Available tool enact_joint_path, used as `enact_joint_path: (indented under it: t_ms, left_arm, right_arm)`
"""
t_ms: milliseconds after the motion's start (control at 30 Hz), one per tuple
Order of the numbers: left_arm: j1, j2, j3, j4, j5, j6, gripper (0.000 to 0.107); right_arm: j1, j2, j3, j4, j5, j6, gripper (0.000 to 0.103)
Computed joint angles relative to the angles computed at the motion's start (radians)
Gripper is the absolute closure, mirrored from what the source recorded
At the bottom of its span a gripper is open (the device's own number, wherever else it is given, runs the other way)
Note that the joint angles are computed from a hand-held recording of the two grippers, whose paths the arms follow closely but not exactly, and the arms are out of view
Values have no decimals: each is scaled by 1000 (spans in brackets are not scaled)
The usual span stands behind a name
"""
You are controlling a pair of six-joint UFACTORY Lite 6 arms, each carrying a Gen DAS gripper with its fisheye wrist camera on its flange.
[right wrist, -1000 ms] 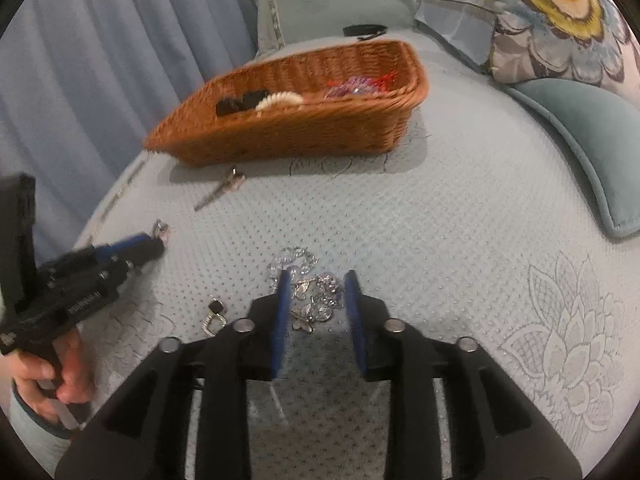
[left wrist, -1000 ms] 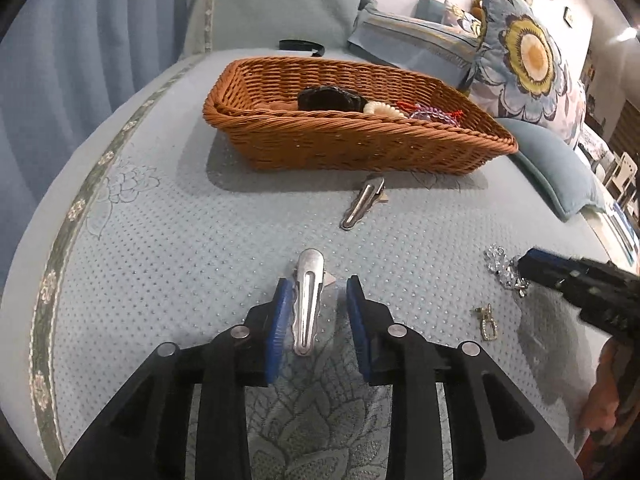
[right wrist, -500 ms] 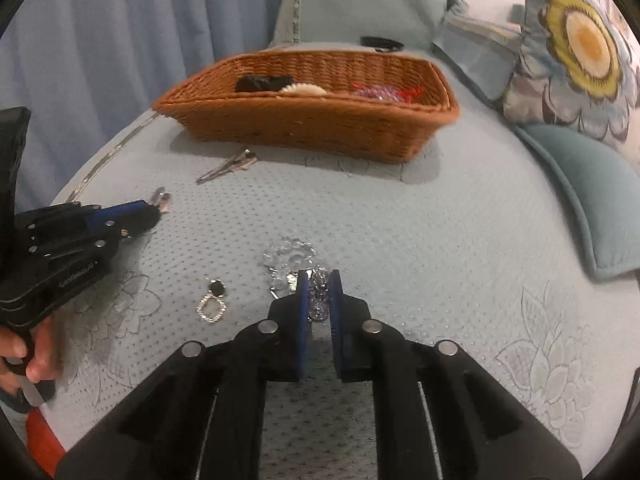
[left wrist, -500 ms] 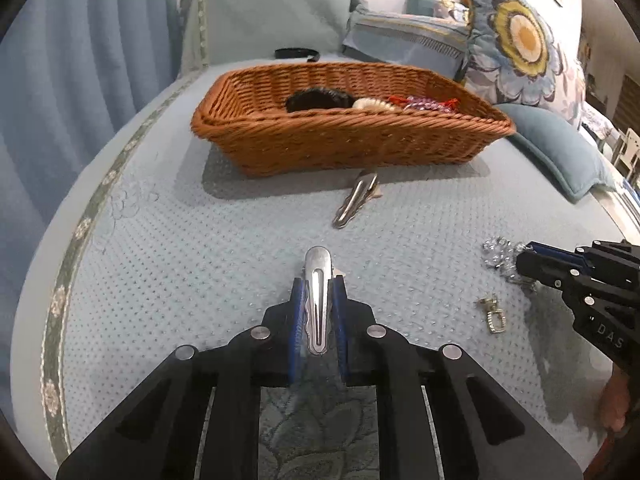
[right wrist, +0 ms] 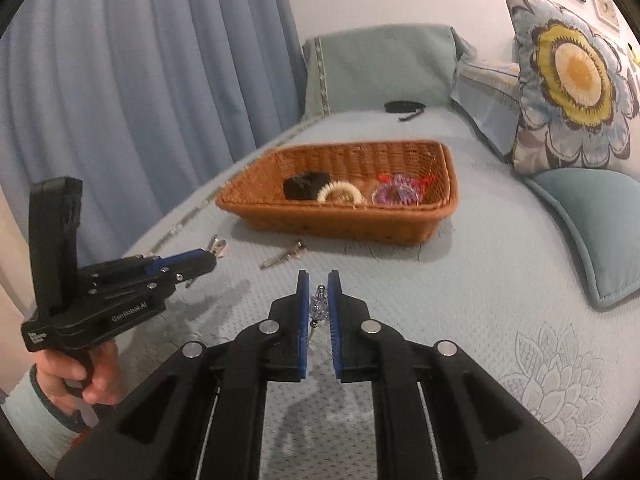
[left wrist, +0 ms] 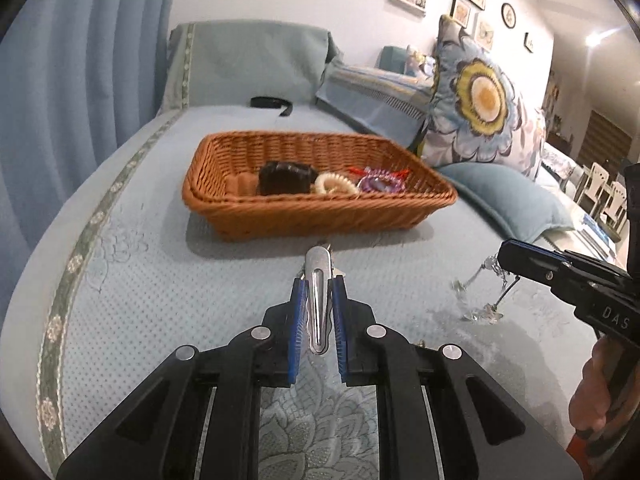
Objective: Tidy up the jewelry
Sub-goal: 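Carry the hair clip and chain over the basket and open both tools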
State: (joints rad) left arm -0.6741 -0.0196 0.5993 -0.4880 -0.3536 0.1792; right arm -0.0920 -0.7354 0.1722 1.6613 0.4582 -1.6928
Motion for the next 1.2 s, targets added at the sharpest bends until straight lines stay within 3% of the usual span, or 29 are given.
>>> enact_joint_path:
  t_ms: [233,367,467,733,933,1200]
  left_arm:
    - [-4,-38,20,-16,14,26,95]
    - [26,-24,112,-59,61,104,95]
    - [58,-3,195,3,97,63,95]
    - [161,291,560,490,162,-424,95]
    - [193,504,734,657,175,-597,95]
    - [191,596,804,651,185,-598,95]
  right_arm:
    - [-115,-42,43,-128,117,142,96]
    - [-132,87,166,-97,141,139,96]
    - [-79,197,283,-26,79,80,96]
    - [15,637,674,120,-24,-31,96]
    - [9,864,827,182,-22,-77,96]
    - [4,1036,915,151,-50,-40,95]
